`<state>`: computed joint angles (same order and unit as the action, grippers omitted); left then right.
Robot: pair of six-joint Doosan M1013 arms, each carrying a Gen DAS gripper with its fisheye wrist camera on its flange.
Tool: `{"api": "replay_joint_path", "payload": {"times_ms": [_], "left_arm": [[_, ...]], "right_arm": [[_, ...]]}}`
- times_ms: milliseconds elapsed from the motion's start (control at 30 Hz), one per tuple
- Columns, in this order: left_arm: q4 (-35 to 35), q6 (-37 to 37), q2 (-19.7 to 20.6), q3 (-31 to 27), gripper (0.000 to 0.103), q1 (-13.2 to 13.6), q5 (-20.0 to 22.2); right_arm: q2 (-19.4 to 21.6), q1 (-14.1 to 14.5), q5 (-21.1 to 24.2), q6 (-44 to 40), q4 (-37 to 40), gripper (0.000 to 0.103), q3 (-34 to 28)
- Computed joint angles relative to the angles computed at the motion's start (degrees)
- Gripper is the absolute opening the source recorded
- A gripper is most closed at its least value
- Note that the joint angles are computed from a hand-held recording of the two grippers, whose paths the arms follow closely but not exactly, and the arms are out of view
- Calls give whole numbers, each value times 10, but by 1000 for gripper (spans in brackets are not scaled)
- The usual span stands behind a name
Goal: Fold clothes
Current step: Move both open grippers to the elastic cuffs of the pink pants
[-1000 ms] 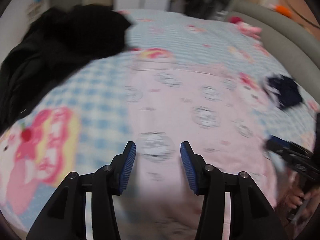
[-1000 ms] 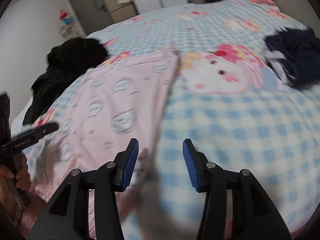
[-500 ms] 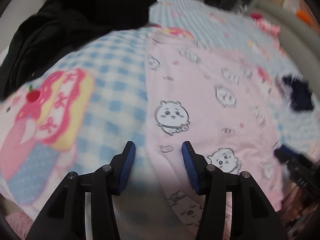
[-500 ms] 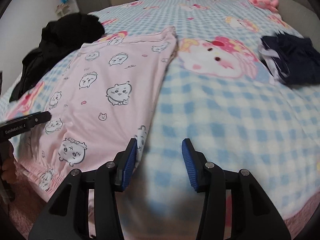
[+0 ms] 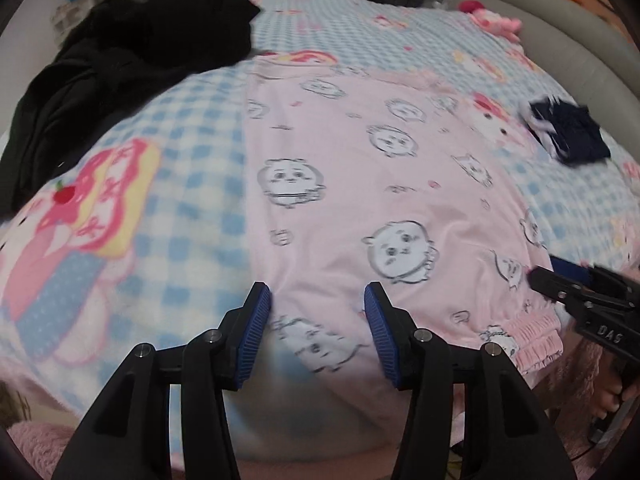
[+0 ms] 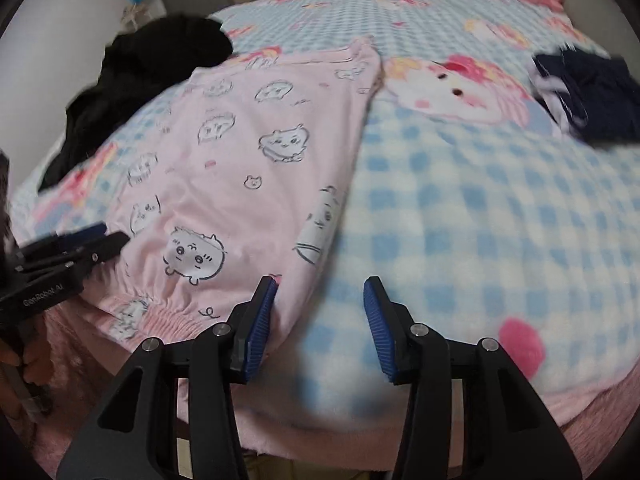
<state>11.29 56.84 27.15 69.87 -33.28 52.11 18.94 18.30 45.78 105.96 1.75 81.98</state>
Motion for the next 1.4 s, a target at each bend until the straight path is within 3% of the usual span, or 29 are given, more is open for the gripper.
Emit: {"api": "replay_joint_path", "payload": {"times_ms": [100,200,300,400,500,667,800,933,1000,1067,1167,1233,1333,1400], "left_arm": [[-26,-35,-16,23,53,10,-27],[-59,-24,-32,46,51,12,-86],[-66,0,-37,53,51,3,-106],[-7,-11,-22,33,52,-13,-46],[-10,-13,-15,26,53,-10,-12],[-38,-50,-33,51,54,2,-30],[-57,-70,-47,73,54,9,-55],[-170,-5,-66,106,53,24,-140],[-188,15,-68,109,53,23,-157],[-148,-11,-59,97,53,17,-125],[-87,-55,-43,75,53,7,-62],[-86,-78,-49,84,53,9,-72],[-41,-141,-61,97,52,9,-83],[-109,-115,-70,116,52,23,-123]], "right_arm": [[-13,-6,-17,14,0,45,12],[-32,-7,-66,28,3,47,37],[-40,-7,-95,-24,53,50,42],[-29,9,-73,-33,22,50,29],[-15,18,-24,-31,0,50,16],[-22,9,-7,-24,16,50,26],[-32,9,-3,18,-34,50,37],[-44,-11,-37,-23,55,50,53],[-49,-16,-63,-61,108,50,60],[-47,-14,-68,-82,126,51,57],[-33,0,-33,-57,72,51,41],[-28,4,-6,-29,36,50,36],[-32,1,0,9,3,49,39],[-34,0,-5,30,-23,49,43]]}}
